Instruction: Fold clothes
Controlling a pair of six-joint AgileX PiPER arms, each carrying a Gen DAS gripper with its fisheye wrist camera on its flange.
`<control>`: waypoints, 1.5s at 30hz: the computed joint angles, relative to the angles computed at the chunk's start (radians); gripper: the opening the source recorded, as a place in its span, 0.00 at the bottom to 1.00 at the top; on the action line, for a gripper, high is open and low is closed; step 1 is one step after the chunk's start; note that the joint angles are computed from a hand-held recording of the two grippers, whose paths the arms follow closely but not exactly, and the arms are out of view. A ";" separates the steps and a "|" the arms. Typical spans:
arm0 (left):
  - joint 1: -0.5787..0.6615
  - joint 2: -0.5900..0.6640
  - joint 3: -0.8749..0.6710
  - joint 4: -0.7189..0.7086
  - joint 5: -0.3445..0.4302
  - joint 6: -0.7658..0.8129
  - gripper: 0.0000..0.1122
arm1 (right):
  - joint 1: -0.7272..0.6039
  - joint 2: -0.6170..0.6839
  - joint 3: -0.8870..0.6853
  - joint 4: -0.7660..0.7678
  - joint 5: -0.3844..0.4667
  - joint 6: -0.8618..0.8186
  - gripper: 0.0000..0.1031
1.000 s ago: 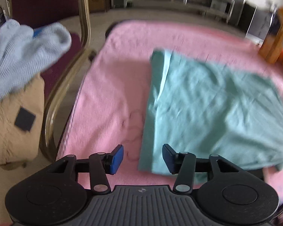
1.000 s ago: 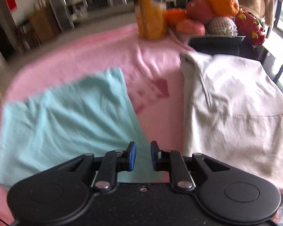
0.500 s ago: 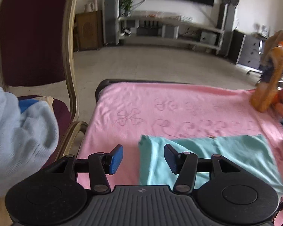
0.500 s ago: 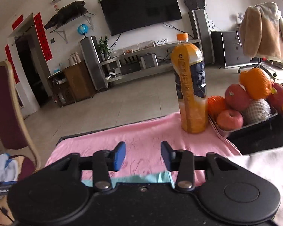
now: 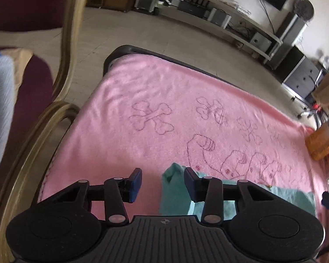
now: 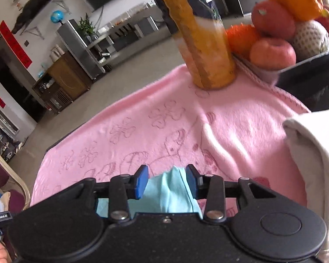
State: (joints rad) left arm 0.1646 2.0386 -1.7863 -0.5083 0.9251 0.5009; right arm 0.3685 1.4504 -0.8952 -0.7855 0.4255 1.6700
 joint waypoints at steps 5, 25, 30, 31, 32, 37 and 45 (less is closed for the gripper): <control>-0.029 -0.019 0.030 0.060 -0.036 0.016 0.22 | 0.007 0.014 -0.003 -0.004 0.013 -0.007 0.37; 0.017 -0.046 0.049 -0.165 0.046 0.124 0.25 | -0.125 0.083 -0.013 0.178 -0.096 -0.093 0.19; -0.072 -0.058 0.126 -0.012 -0.072 0.120 0.25 | -0.153 0.107 0.000 0.222 -0.165 -0.098 0.21; -0.092 -0.057 0.143 0.038 -0.105 0.101 0.24 | -0.151 0.111 -0.003 0.213 -0.170 -0.086 0.21; -0.104 -0.053 0.155 0.084 -0.140 0.073 0.18 | -0.143 0.115 -0.007 0.173 -0.163 -0.042 0.18; -0.113 -0.046 0.158 0.154 -0.166 0.010 0.17 | -0.022 0.146 -0.085 -0.084 0.112 0.156 0.01; -0.101 -0.046 0.160 0.127 -0.161 0.026 0.17 | 0.027 0.196 -0.137 -0.085 0.237 0.078 0.03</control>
State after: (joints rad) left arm 0.0641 1.9927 -1.6267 -0.3817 0.7642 0.5264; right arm 0.3956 1.6463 -1.0324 -0.8702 0.6621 1.7483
